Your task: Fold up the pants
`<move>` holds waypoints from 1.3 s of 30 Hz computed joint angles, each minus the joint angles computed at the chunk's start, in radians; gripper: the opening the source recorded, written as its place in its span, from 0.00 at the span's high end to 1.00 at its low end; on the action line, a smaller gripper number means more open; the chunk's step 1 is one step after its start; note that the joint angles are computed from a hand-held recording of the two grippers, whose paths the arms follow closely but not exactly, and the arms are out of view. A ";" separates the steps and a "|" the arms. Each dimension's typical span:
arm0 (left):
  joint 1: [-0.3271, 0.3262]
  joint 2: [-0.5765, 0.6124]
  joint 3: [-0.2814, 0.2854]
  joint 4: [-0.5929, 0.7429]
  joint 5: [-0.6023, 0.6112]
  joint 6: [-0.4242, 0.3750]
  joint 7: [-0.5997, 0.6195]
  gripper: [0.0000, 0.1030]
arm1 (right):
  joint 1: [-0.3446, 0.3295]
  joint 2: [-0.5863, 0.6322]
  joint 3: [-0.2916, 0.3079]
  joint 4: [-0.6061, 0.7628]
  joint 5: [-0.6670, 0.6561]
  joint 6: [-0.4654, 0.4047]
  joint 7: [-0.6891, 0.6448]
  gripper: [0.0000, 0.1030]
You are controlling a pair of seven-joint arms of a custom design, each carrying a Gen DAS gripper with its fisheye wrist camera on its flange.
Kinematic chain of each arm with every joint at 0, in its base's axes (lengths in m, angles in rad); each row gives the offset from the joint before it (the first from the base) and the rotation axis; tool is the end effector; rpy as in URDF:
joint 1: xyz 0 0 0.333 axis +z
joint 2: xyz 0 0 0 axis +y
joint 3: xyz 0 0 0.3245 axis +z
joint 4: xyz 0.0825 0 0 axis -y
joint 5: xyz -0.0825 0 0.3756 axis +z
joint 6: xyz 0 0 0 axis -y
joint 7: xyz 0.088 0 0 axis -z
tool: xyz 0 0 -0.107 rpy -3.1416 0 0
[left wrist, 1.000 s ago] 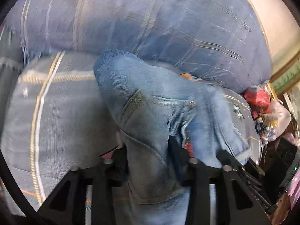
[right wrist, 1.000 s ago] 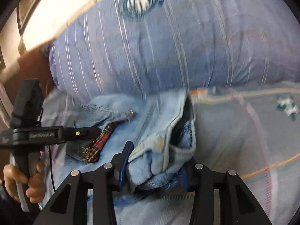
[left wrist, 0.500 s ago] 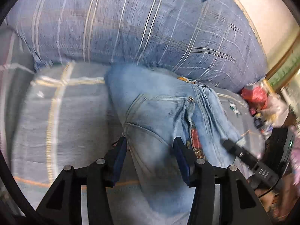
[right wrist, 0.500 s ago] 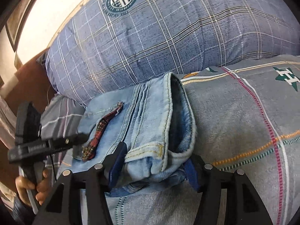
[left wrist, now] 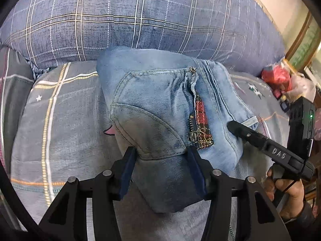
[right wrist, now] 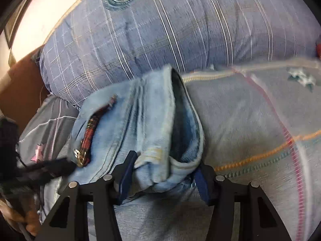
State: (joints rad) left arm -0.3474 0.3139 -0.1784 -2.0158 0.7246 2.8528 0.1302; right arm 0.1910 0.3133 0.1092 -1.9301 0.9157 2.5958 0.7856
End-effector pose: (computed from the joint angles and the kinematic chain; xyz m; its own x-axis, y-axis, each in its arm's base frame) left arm 0.5292 -0.3403 0.3639 0.1993 -0.9322 0.3020 -0.8100 -0.3302 -0.4846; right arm 0.6157 0.1694 0.3713 0.4211 -0.8094 -0.4094 -0.8467 -0.1889 -0.4974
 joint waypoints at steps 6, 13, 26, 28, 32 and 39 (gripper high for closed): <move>0.011 -0.013 -0.005 -0.018 -0.023 0.013 0.018 0.46 | -0.018 -0.018 -0.011 0.012 0.022 -0.058 0.055 0.41; 0.009 -0.020 -0.009 -0.020 -0.026 -0.006 0.016 0.46 | 0.023 -0.106 -0.020 -0.041 -0.014 0.125 0.058 0.37; 0.010 -0.013 -0.011 -0.009 -0.029 -0.008 0.032 0.45 | 0.060 0.005 -0.029 0.076 -0.123 -0.027 0.098 0.39; 0.004 -0.010 -0.009 0.001 -0.022 -0.027 0.034 0.44 | 0.048 0.025 -0.008 0.051 -0.101 0.040 0.049 0.47; 0.008 -0.009 -0.009 -0.003 -0.027 -0.016 0.033 0.43 | 0.055 0.019 0.001 0.028 -0.129 0.093 0.005 0.48; -0.001 -0.012 -0.003 0.001 -0.006 -0.035 0.018 0.43 | 0.036 0.004 0.002 0.043 -0.135 0.039 0.019 0.46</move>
State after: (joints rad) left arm -0.3480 0.3022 -0.1819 -2.0153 0.7182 2.8177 0.1482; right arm 0.2270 0.3171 0.1108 -1.8871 0.7805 2.6347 0.8047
